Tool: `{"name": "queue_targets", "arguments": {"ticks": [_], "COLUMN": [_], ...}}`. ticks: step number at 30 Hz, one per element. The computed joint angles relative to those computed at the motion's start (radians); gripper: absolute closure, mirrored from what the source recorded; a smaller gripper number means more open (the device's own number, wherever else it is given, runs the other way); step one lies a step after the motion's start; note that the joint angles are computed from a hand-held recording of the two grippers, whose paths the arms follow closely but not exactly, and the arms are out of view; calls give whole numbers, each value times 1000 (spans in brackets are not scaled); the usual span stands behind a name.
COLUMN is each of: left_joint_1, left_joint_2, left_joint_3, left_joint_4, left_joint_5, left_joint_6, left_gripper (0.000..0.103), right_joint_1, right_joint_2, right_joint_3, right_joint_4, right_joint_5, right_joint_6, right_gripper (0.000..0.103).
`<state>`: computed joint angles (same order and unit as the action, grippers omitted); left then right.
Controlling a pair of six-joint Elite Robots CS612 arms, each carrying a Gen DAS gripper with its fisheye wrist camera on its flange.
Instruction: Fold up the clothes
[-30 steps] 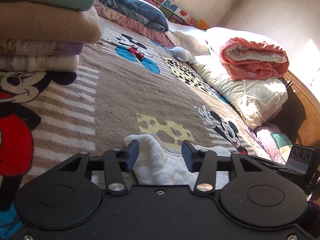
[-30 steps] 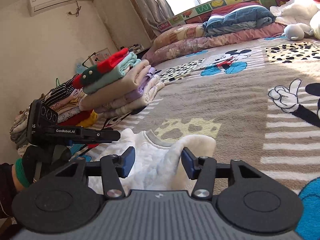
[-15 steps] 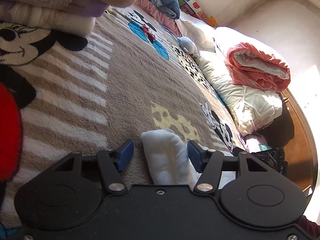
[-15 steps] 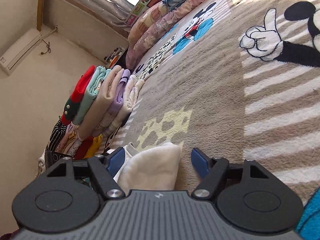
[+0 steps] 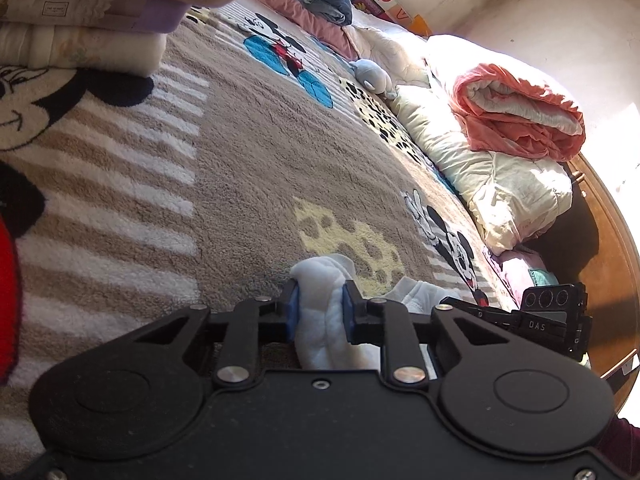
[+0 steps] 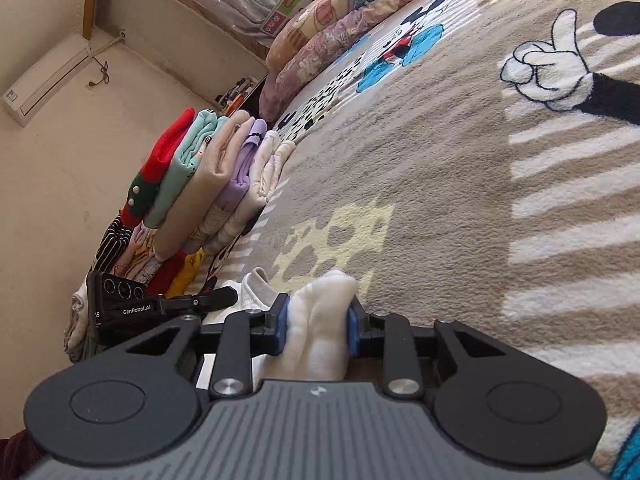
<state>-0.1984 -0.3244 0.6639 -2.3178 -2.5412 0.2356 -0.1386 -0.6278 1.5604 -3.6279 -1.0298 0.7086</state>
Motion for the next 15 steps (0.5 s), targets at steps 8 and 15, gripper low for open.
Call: {"name": "queue_targets", "arguments": {"ticks": [8, 15], "left_joint_1": [7, 25], "left_joint_2": [-77, -174], "left_joint_3": [137, 273], "left_joint_4": [-248, -320], "left_joint_5": [-87, -123], "left_joint_6": [19, 171], "left_gripper": [85, 85], "right_joint_1": [26, 57], "right_joint_2": [-56, -137], "right_joint_3": [66, 143], "right_joint_4": [-104, -162], "right_joint_5": [-102, -156], "right_joint_6": [-116, -276], "right_gripper": [80, 80]}}
